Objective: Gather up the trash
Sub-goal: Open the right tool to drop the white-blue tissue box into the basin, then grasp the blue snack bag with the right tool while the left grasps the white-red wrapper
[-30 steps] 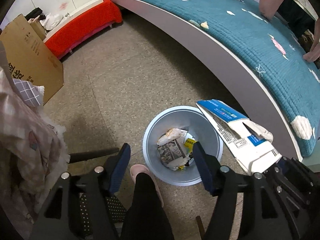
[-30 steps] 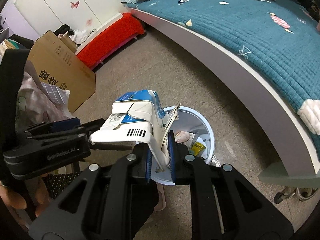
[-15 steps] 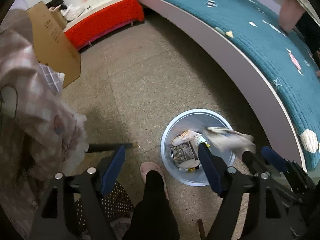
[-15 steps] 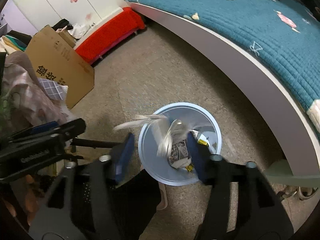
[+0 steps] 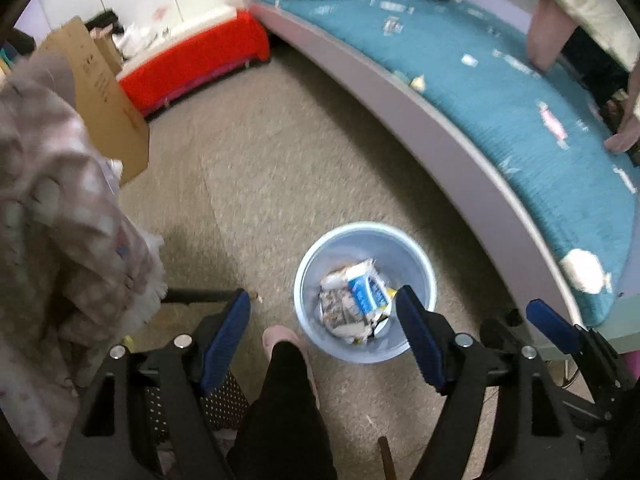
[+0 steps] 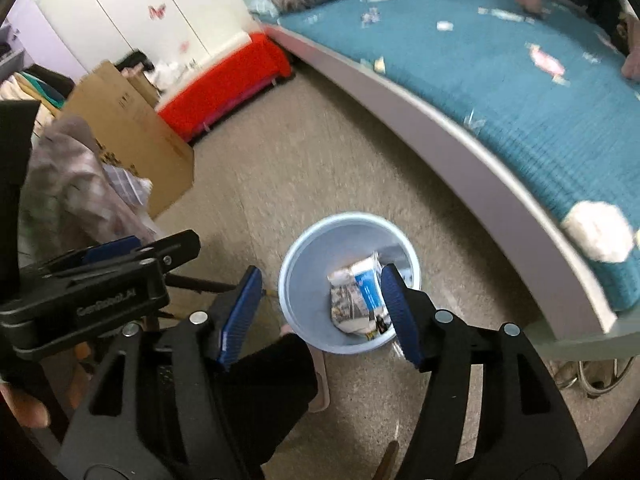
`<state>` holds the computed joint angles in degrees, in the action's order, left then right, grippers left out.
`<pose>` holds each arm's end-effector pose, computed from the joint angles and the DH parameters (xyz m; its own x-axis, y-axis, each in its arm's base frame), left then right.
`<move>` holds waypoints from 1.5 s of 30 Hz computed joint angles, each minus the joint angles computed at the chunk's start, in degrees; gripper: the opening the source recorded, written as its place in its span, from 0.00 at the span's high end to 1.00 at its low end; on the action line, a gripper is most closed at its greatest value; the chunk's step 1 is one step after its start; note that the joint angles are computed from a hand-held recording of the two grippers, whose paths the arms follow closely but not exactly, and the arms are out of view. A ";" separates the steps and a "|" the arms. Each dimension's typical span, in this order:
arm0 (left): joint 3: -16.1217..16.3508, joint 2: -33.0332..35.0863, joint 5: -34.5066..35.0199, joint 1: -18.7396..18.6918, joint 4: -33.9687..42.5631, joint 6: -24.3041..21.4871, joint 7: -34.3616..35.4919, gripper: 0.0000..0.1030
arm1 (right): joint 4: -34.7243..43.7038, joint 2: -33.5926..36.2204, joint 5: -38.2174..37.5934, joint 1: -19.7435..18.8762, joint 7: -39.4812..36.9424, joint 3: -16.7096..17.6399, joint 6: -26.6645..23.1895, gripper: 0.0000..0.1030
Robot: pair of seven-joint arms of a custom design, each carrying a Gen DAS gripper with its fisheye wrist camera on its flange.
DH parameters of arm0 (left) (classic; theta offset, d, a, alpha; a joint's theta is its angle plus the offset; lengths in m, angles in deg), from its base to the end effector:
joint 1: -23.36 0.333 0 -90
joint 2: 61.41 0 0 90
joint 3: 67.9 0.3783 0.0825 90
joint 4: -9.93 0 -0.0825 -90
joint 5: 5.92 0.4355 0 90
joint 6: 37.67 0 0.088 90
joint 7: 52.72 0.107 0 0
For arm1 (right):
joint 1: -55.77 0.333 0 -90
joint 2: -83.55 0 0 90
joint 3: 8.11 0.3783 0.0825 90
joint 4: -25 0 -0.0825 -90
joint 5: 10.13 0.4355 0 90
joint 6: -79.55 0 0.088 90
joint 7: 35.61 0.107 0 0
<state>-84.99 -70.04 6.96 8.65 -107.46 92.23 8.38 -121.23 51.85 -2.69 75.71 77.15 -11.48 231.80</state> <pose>0.4964 -0.3120 0.5862 -0.1545 -0.9861 -0.0611 -0.8952 0.1659 -0.4137 0.4209 0.1181 0.5609 -0.0868 -0.9253 -0.3691 -0.8233 0.2753 -0.4964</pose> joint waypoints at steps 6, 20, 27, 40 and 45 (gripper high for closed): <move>-1.06 -8.21 2.23 1.04 -1.02 2.95 -1.51 0.27 | 1.73 -6.57 -1.98 -0.32 0.54 1.26 1.22 0.37; 2.95 -29.71 -1.81 11.50 -7.37 3.34 6.00 0.20 | 15.48 -1.53 -3.76 10.93 -2.90 5.48 4.61 0.32; 7.73 -35.80 -5.08 19.95 -10.44 -1.09 10.18 0.20 | 27.41 10.63 -0.92 16.18 -9.35 7.72 -0.13 0.32; 11.16 -36.34 -7.81 28.35 -12.12 -2.16 15.69 0.20 | 47.52 29.18 -7.19 13.84 -11.42 15.62 -13.14 0.29; 11.39 -33.45 -9.05 28.50 -11.08 -1.84 17.18 0.20 | 52.36 33.70 -8.47 13.59 -10.78 16.01 -15.62 0.29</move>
